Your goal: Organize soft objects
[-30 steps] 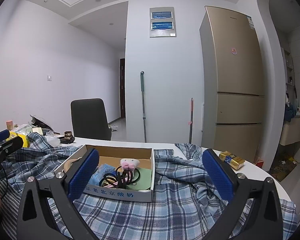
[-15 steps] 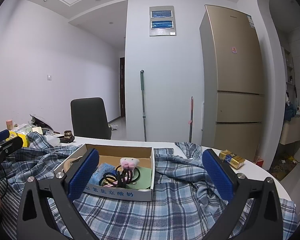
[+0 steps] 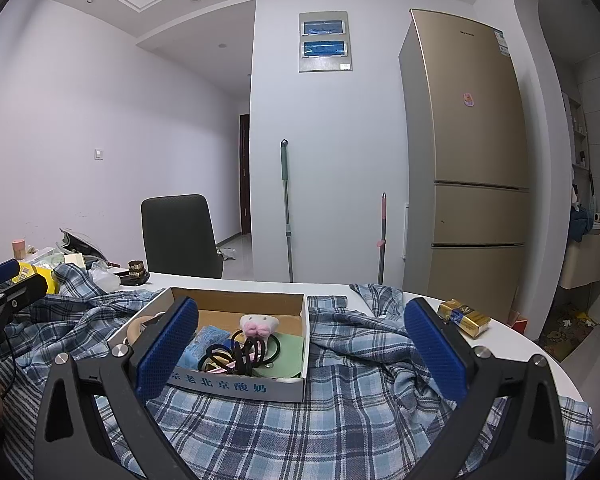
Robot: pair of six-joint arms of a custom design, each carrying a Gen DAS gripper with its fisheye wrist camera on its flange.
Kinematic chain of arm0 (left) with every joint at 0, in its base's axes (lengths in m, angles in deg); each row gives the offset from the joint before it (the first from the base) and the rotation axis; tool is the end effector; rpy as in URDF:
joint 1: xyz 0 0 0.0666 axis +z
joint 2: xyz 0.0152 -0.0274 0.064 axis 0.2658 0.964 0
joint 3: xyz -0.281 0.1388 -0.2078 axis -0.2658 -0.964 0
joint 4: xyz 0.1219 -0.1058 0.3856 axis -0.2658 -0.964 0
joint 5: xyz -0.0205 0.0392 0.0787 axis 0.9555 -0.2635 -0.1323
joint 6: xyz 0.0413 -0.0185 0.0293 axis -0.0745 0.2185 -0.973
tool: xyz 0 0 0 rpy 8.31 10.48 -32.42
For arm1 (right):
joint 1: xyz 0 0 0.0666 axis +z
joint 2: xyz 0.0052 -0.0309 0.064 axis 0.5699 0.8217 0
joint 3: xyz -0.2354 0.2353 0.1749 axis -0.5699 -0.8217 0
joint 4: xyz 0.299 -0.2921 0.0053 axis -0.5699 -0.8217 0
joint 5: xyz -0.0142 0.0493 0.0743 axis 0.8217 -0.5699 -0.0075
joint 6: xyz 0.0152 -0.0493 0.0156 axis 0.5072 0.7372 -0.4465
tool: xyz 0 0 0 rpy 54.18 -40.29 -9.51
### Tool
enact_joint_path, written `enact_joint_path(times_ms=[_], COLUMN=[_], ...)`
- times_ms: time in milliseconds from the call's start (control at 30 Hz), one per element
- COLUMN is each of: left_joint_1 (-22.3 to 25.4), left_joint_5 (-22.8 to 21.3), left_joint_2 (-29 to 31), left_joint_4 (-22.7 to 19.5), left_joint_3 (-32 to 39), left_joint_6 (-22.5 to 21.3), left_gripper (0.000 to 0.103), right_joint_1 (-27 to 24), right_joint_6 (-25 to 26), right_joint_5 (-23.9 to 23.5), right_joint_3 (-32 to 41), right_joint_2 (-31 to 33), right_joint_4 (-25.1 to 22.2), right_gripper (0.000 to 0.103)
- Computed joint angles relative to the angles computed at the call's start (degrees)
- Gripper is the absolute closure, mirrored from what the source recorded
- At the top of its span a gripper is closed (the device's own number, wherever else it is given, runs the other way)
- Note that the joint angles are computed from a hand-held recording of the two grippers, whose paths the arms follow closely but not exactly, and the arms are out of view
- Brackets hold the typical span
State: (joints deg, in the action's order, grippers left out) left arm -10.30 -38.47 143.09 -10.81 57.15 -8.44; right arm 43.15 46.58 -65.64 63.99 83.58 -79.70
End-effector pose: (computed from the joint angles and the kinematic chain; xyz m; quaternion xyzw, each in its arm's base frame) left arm 0.5840 -0.2636 0.3373 -0.0298 0.7804 0.0035 0.6245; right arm 0.6499 0.0970 0.3238 -0.0670 0.7615 0.0626 0.6417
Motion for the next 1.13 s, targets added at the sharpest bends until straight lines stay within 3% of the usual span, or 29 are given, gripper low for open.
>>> enact_joint_path(times_ms=[967, 1133], left_joint_1=[0.16, 0.10], left_joint_5=[0.25, -0.12], left_joint_2=[0.24, 0.17], left_joint_4=[-0.57, 0.84], left_joint_3=[0.19, -0.38], left_joint_6=[0.06, -0.56], left_gripper=[0.000, 0.000], right_joint_1=[0.01, 0.01], right_joint_6=[0.20, 0.12], right_joint_5=[0.17, 0.15], right_joint_3=[0.06, 0.06], right_joint_2=[-0.14, -0.15], right_joint_4=[-0.40, -0.43], right_gripper=[0.000, 0.000])
